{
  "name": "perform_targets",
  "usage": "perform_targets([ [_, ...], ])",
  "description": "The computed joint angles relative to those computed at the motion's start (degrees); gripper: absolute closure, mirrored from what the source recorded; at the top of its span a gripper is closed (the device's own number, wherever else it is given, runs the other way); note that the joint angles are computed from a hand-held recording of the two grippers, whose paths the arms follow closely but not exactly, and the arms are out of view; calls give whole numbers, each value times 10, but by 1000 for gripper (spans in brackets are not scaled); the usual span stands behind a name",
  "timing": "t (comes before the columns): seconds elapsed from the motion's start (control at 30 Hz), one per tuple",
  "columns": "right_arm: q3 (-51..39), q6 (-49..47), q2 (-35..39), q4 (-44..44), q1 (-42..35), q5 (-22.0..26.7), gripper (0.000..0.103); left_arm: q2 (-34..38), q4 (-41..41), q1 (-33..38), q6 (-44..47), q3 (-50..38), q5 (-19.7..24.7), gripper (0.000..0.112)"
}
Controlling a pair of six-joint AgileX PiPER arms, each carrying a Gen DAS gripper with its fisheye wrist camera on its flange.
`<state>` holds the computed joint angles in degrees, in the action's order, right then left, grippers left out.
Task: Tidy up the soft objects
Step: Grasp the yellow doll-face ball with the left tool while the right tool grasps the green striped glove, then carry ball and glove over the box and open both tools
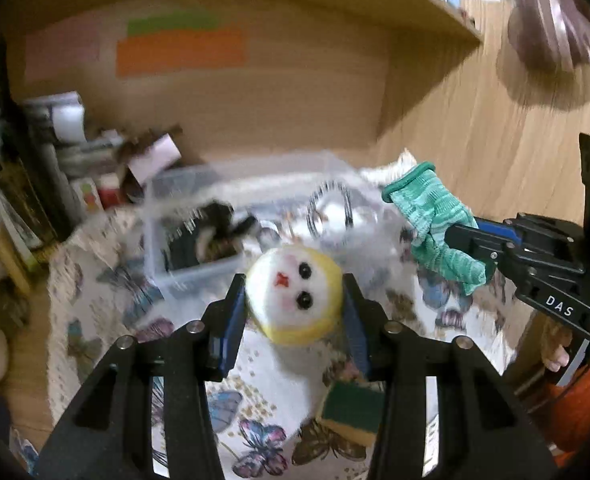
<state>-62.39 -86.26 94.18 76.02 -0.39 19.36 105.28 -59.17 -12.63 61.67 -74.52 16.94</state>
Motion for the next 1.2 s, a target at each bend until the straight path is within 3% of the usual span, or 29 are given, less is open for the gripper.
perform_targets([
  [0.17,-42,-4,15,22,7,-4,92,-5,-15,7,8,-16,-19,67],
  [0.47,-140,70,71,-34,34,-24,92,50,158,10,-183,-119,-11,67],
  [0.8,-284,356,176,-325,67,15,92,160,378,2,-399,-278,81,67],
  [1.03,-365,488,250,-471,84,62,92,212,419,5,-450,-342,119,67],
  [1.2,-399,521,279,-505,85,87,92,232,443,1,-461,-364,132,67],
])
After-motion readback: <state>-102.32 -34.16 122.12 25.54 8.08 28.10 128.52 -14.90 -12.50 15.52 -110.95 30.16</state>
